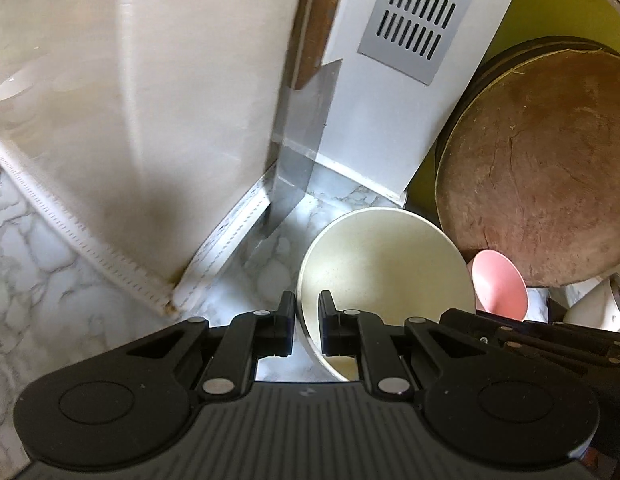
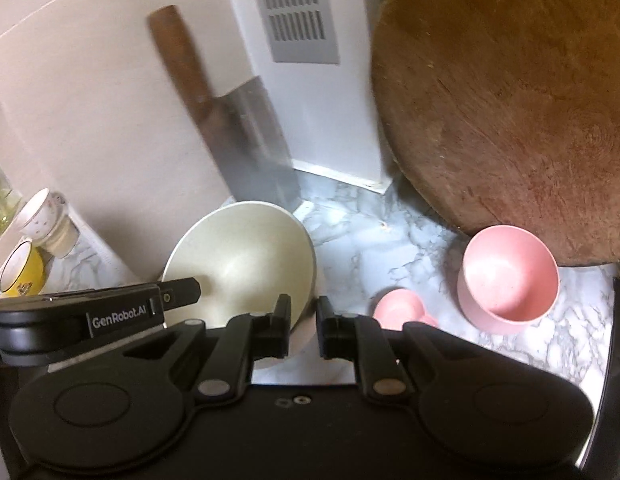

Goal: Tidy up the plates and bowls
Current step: 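Lift the cream bowl and carry it over the bear plate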

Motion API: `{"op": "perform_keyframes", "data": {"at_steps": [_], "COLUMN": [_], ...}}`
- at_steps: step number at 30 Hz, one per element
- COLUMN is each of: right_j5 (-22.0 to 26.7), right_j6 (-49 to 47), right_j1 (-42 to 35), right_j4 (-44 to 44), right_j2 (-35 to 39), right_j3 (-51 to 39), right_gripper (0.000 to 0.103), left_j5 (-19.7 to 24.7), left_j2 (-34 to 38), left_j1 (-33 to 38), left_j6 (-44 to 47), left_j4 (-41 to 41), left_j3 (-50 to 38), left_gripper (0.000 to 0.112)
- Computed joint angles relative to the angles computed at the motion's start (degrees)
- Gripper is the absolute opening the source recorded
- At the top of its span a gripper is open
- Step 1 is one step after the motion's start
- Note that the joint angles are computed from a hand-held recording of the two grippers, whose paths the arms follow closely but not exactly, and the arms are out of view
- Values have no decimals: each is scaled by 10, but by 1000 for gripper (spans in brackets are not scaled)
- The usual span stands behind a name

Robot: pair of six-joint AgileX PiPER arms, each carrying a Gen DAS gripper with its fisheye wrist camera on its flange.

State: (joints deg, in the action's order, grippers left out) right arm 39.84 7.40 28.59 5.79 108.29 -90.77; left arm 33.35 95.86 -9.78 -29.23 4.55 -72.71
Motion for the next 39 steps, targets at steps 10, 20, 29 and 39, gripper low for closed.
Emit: {"op": "perform_keyframes", "data": {"at_steps": [10,20,29,39], "right_j5": [-24,-38,-52,-57], "right_j6": [67,109,115,125], "right_j1": [66,124,157,185], "right_j4": [-42,-52,-27,-9], "right_j2": [-54,-72,-61,-39], "right_j3": [70,117,146,166], "right_gripper": [13,13,13,13], "left_j5": [-5,-9,-25,-29], "left_j2": [-101,-188,-240,-257], "left_j1": [31,97,141,185], "left_j6": [34,117,155,212], "left_j4": [-26,-96,-113,-151], "left_j3": [111,218,297,359], "left_gripper": [11,11,11,11]}}
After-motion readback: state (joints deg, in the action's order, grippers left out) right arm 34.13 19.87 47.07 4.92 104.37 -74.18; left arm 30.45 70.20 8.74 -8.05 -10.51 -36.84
